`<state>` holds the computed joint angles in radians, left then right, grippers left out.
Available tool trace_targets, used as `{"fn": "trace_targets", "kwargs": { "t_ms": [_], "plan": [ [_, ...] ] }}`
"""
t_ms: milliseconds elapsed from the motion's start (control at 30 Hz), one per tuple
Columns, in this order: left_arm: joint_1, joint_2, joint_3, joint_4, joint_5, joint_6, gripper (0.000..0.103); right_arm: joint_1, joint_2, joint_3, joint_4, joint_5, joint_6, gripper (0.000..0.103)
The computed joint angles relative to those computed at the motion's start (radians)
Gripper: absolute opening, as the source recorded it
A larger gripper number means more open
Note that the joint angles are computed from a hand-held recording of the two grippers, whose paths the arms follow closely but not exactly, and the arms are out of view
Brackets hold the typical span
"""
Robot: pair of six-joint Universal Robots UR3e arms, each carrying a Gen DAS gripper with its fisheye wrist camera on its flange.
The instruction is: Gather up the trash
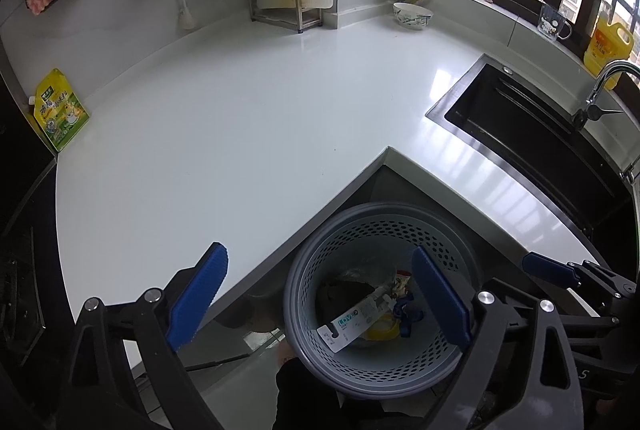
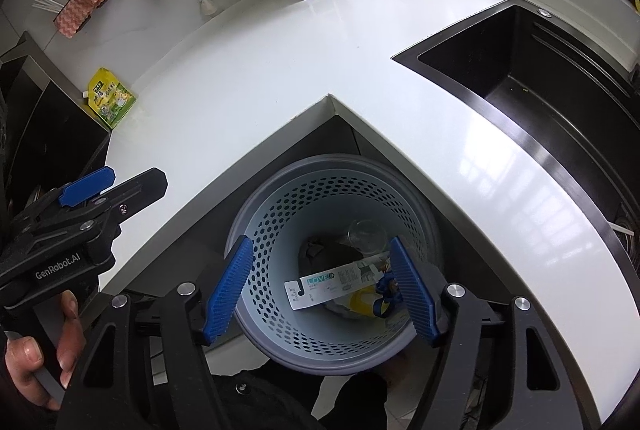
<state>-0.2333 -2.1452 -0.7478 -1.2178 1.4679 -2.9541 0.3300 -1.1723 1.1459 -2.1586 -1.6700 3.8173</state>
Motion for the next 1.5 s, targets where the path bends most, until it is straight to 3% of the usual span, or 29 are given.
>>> {"fn": "trace_targets", "kwargs": {
  "t_ms": [467,1500],
  "plan": [
    [-0.018,-0.004,0.009,0.004,0.070,-0.001,0.096,0.018,0.018,-0.043,0.020,-0.029,-0.001,0.068],
    [-0.015,0.007,0.006,-0.002,0.075,-0.010,0.096,0.028,0.047,-0.094,0.048,-0.039,-0.011,0.068]
  ]
}}
